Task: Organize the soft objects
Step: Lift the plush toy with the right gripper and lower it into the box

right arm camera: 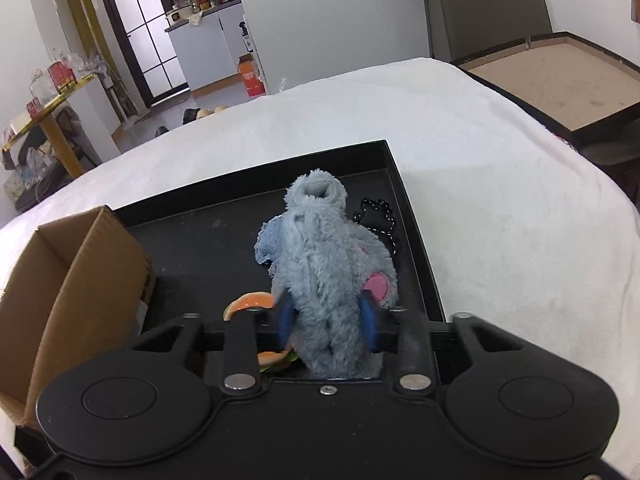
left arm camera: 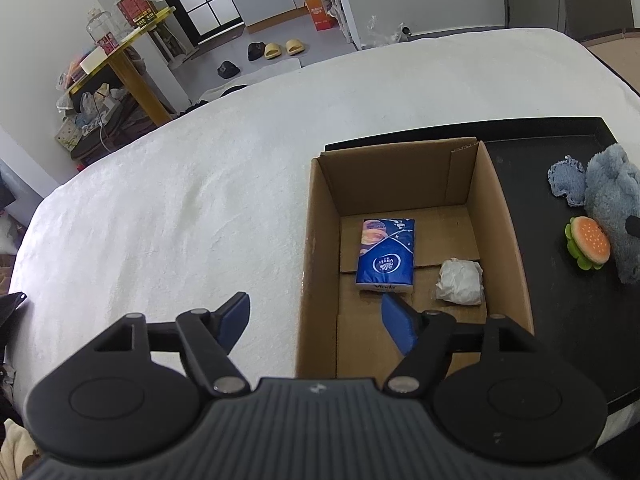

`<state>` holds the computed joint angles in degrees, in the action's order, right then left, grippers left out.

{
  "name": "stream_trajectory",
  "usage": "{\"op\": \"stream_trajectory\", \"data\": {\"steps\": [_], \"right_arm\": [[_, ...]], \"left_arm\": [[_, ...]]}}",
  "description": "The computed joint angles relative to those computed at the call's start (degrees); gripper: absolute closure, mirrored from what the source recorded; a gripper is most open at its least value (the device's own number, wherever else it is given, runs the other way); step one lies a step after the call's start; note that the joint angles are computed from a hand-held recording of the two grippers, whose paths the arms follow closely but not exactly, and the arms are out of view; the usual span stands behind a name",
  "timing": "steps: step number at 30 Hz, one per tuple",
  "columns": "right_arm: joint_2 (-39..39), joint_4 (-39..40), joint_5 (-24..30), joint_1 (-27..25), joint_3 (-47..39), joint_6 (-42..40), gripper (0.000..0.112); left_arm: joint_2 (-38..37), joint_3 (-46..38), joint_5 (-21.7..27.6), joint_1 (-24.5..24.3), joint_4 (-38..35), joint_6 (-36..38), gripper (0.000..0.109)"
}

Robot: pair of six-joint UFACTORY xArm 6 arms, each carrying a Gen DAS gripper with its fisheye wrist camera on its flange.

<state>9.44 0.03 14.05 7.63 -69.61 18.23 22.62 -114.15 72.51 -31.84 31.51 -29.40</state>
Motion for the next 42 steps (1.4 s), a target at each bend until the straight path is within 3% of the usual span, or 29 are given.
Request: {"op": "stream_trajectory", "data": {"steps": [7,22,28,36,42], "right_arm": [[-3.87,5.29,2.04,0.31,2.06,-4.18,0.099],[-8.83,5.68,3.44,1.48,2.28,-3.95,0.1],[-9.62,3.34,4.68,2.75,1.01,-2.39,0.1],[-8.47,9.0,6.29,5.66,-3.36,-6.09,0.1],[-5.44,8.99,8.17,8.58,-8.57,-7.58,0.1]], "left_arm": [[-3.6,4.19,-2.05,0.25,0.26,-0.34,0.037],[-12.09,16.78,-11.58,2.94,-1.81,-5.12,0.037],[-12.97,18.24,-12.93,3.96,-3.96,-5.64,0.037],[-13.55,19.37,-13.49,4.84,-5.97,-4.35,0.037],[-12.06,17.81,-12.66,6.52,-12.24,-1.3,0.038]]}}
